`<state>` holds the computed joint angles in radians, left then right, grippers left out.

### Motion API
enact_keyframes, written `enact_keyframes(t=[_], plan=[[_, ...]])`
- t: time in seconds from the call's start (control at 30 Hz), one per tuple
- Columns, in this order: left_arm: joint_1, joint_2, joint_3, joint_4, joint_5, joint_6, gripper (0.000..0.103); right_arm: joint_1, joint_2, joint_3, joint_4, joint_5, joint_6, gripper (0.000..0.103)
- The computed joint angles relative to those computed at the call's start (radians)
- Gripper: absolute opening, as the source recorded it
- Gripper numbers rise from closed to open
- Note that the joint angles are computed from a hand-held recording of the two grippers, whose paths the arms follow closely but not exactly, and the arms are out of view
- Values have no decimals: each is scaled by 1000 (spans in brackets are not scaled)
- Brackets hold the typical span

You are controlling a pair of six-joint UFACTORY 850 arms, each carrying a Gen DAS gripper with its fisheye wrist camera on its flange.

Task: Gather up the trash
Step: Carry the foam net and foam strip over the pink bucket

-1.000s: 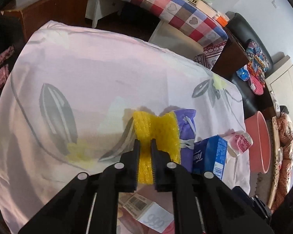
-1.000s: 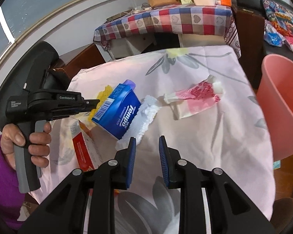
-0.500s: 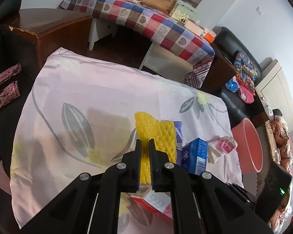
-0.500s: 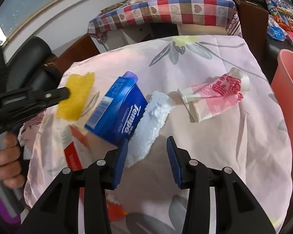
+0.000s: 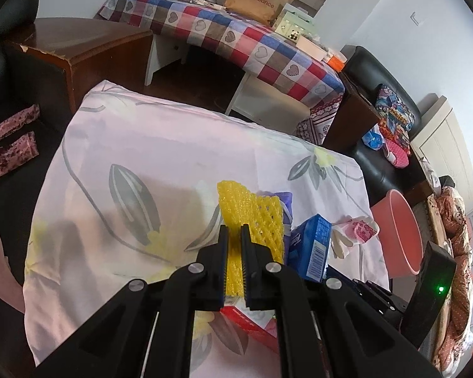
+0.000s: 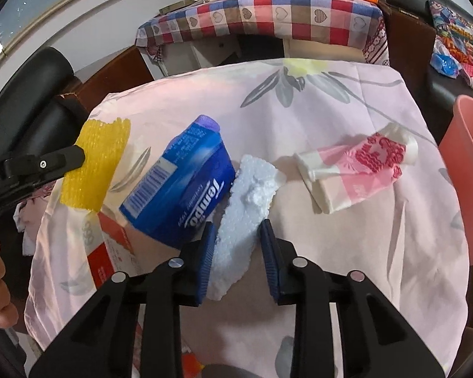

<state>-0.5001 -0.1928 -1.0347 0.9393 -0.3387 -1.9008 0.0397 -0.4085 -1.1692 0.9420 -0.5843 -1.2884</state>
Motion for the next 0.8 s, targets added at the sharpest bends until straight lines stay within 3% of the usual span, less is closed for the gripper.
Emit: enact_keyframes(t=[0.4, 0.57, 0.8], plan=[[-66, -12, -57, 22, -67, 14, 7, -103, 77, 62, 91, -102, -134, 29], [-111, -62, -138, 30, -82, 56, 7, -162, 125, 92, 184, -102, -247, 29], [-164, -165, -300, 12, -93, 155, 7, -248, 123, 53, 247, -109, -252, 29]])
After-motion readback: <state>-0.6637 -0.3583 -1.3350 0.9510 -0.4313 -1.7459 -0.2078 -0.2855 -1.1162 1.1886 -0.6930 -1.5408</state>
